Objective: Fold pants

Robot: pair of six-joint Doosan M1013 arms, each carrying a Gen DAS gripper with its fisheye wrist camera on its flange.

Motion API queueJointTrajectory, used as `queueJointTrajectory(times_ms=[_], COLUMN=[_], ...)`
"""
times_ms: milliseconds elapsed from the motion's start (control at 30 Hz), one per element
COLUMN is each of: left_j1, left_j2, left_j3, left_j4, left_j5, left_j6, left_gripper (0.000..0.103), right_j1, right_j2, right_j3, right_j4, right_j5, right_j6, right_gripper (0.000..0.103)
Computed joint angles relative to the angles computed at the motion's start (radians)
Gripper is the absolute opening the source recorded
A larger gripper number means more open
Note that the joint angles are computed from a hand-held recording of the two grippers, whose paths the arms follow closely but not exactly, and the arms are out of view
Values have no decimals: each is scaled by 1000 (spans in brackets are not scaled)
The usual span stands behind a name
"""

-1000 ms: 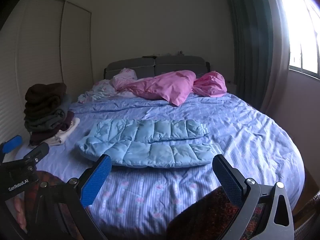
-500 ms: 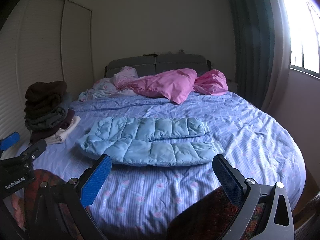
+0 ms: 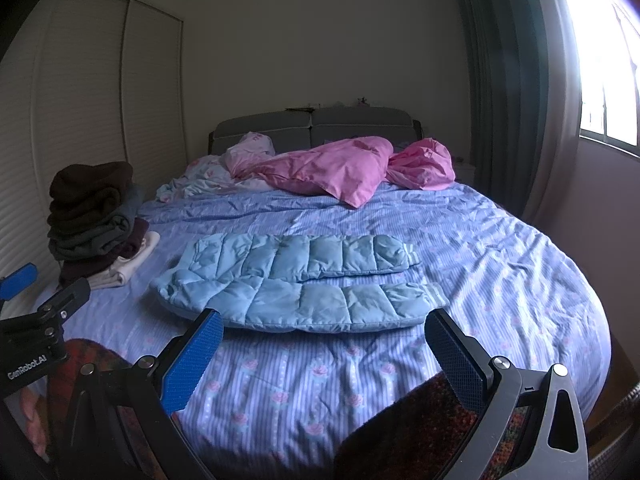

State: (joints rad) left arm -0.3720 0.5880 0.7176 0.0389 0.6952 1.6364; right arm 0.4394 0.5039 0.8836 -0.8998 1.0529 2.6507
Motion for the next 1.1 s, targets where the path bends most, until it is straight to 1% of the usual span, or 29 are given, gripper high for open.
queueJointTrajectory(times_ms=[1100], left_j1=[-1], left_j2=[-4], left_j3=[9], left_j4=[1], left_j5=[-7], left_j6=[3], left_gripper=[103], right_j1=[-1], right_j2=[2], right_j3=[-3], right_j4=[8], right_j5=[3], right_j6=[-5], right_gripper=[102])
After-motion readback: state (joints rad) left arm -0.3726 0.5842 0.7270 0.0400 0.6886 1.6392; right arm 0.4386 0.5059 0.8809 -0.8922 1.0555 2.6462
